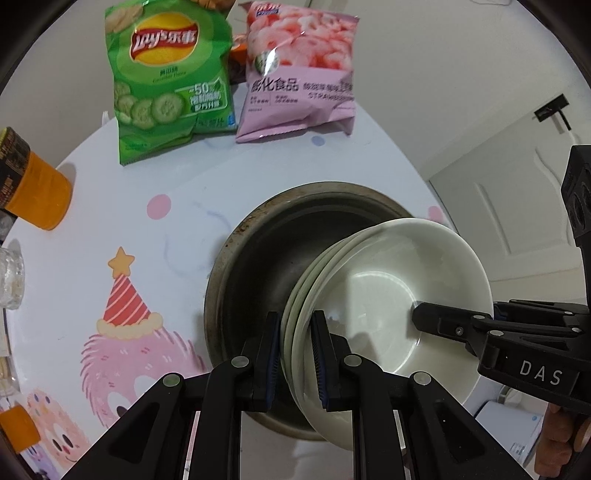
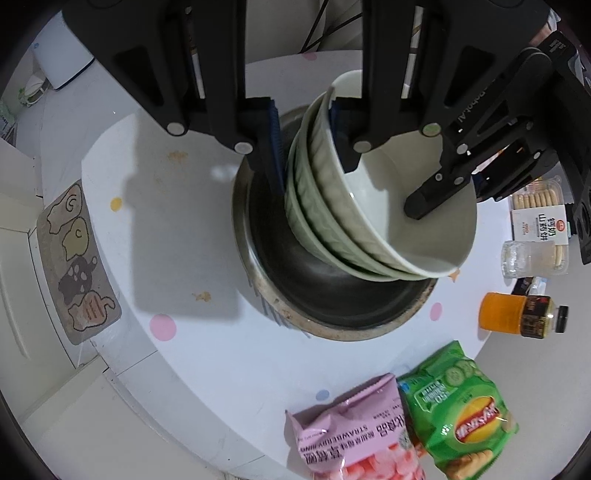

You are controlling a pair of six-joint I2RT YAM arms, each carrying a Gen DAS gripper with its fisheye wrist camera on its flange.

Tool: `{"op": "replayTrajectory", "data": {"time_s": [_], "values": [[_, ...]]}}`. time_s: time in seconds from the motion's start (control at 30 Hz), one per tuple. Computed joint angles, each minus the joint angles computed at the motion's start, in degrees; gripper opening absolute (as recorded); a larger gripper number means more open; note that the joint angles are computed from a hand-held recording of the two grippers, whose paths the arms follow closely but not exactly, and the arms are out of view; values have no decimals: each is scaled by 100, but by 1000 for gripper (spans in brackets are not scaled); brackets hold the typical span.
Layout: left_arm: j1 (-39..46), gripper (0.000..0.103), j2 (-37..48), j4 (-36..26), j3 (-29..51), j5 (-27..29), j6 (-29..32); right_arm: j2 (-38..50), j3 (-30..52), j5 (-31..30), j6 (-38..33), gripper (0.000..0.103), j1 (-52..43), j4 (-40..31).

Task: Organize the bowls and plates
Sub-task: 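Lift the green and cream bowl stack with both grippers and carry it over the steel basin, then lower the bowl stack into the steel basin and open both grippers, then move both grippers to the steel basin rim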

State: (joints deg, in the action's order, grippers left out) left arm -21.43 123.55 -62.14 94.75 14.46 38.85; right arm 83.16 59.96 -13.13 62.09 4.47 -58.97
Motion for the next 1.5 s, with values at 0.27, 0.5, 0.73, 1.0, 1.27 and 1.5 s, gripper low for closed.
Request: {"op": "replayTrajectory", "data": {"time_s": [0.27, 0.5, 0.73, 1.0, 1.27, 1.5], "values": [[-74, 16, 63, 138, -26, -161, -187, 265, -28, 54, -135, 21, -58, 85], [71, 28, 60, -154, 236, 150, -276, -121, -373, -80, 392, 60, -82, 663], [589, 103, -294, -520, 661, 602, -114, -755, -62, 378, 893, 102, 77, 268], [1180, 103, -411, -875, 944, 598, 275, -932, 679, 1094, 1568, 102, 930, -746], [1734, 103, -723, -1251, 731, 722, 928, -1271, 797, 1730, 3164, 102, 2199, -1232], [1991, 103, -559, -1237, 683, 545, 974, -1895, 284, 1904, 4029, 102, 2545, -1494]]}}
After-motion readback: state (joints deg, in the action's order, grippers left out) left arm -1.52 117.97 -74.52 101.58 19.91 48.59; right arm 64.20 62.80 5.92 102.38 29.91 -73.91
